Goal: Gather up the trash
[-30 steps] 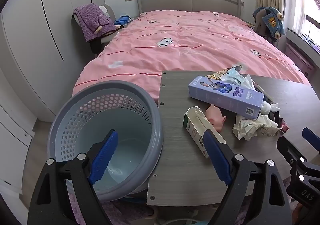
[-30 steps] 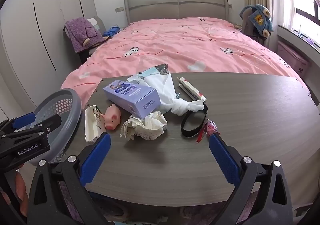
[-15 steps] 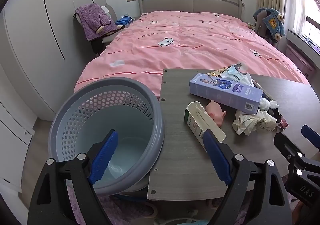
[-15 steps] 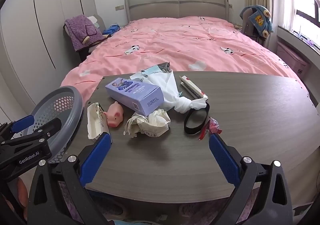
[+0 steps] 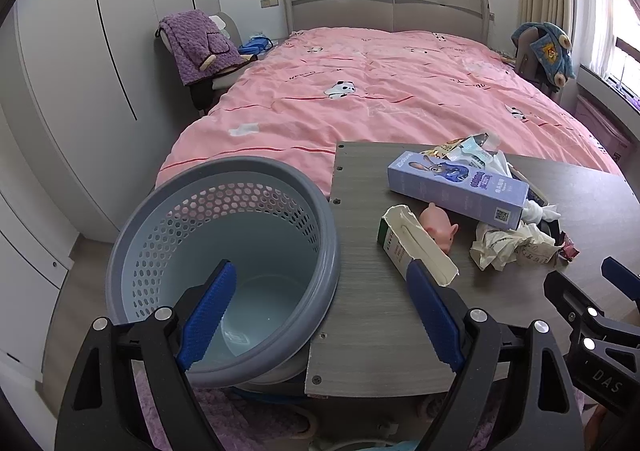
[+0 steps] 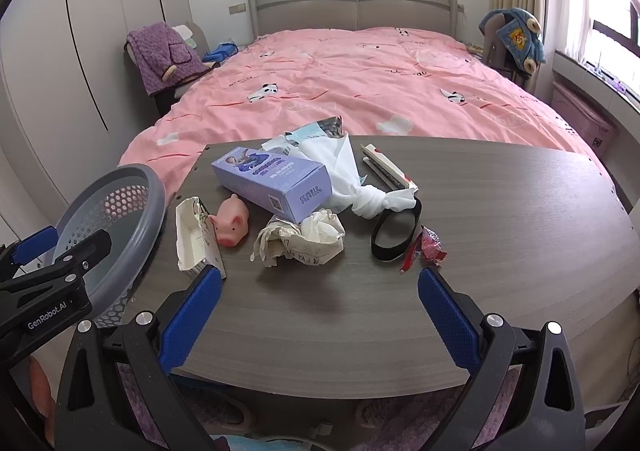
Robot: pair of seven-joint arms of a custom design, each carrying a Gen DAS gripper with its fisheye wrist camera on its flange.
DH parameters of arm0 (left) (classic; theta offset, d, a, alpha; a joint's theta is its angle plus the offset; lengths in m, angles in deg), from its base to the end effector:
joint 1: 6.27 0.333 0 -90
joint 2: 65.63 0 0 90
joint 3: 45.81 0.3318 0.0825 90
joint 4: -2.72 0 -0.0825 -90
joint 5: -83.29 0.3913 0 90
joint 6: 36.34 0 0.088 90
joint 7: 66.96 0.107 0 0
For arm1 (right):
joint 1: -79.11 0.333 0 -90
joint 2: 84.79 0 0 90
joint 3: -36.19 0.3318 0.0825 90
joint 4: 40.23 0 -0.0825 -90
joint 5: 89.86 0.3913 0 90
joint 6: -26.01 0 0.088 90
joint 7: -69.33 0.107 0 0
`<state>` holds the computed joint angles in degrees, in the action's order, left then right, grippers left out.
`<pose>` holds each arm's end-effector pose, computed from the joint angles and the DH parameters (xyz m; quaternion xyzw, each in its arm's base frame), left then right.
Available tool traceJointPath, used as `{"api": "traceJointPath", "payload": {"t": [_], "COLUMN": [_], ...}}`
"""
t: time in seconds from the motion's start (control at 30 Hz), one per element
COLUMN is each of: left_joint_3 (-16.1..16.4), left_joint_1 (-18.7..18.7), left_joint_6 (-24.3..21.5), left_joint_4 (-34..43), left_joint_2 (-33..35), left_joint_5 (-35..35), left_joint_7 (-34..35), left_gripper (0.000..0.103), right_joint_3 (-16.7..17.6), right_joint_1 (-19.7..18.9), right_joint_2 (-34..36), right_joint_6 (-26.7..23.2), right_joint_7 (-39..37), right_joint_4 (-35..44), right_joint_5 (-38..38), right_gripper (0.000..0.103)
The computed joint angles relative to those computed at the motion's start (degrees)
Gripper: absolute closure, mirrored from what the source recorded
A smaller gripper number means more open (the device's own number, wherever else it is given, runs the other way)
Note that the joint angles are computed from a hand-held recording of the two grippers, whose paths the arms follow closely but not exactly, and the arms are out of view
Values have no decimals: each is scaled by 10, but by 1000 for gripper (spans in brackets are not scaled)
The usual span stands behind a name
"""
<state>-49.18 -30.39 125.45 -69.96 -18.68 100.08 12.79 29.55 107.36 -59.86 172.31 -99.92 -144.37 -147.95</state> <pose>0.7245 -0.3750 0.3567 -0.4712 0.8026 -0.2878 0.2258 0.6269 0.2690 0.3365 -0.4454 0.8155 -0.2990 0.2171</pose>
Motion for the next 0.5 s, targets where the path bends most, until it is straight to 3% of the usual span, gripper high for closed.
{"api": "traceJointPath", "payload": {"t": [0.5], "left_joint_3": [5], "left_joint_1": [-5], "left_joint_6": [14], "left_joint_4": [-22], "left_joint_2": [-11], "left_joint_5": [9], "left_joint_7": [-8], "left_gripper": [20], "right_joint_3": [0], "right_joint_1": [0], "right_joint_2": [1], "right_joint_6": [1], "right_joint_7": [-5], "right_joint_4": [-3], "right_joint_5": [14], "right_gripper": [6]}}
